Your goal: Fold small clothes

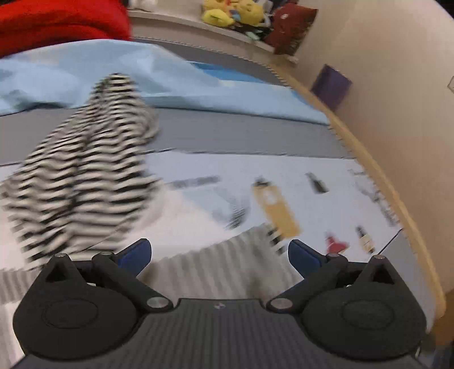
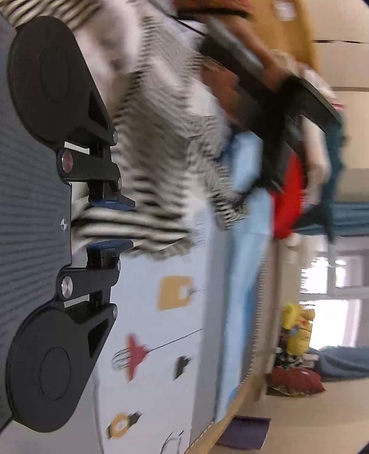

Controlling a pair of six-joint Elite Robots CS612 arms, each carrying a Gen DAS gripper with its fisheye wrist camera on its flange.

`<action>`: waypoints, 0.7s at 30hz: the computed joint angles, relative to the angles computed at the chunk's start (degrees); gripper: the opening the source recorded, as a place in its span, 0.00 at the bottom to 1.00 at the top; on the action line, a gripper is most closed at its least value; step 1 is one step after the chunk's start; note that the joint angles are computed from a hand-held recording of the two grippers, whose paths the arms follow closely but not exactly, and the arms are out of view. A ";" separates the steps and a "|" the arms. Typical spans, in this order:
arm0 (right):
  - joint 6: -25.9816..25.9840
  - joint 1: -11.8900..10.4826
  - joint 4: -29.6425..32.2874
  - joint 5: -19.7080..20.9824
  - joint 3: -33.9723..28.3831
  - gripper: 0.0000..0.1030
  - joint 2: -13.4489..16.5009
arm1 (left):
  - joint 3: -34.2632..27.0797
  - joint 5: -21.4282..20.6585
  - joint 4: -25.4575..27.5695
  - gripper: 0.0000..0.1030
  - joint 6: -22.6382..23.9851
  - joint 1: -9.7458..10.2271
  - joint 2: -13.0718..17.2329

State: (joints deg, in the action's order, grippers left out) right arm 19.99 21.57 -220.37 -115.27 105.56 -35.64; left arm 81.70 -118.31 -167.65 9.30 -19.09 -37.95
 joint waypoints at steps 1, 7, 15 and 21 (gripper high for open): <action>1.14 -0.09 1.32 0.07 -1.20 0.23 0.27 | 0.64 1.36 0.55 1.00 0.70 0.56 -0.16; 7.09 -0.47 22.02 -2.32 -5.86 0.24 1.00 | 1.27 13.19 4.25 0.99 1.03 2.99 1.75; 15.73 -2.64 15.03 2.13 -2.34 0.61 -2.94 | 1.37 7.30 4.40 1.00 -2.75 7.34 -1.44; 15.88 -7.57 18.71 15.15 -12.47 0.82 -2.36 | 9.10 24.85 0.58 1.00 -5.28 9.44 -6.63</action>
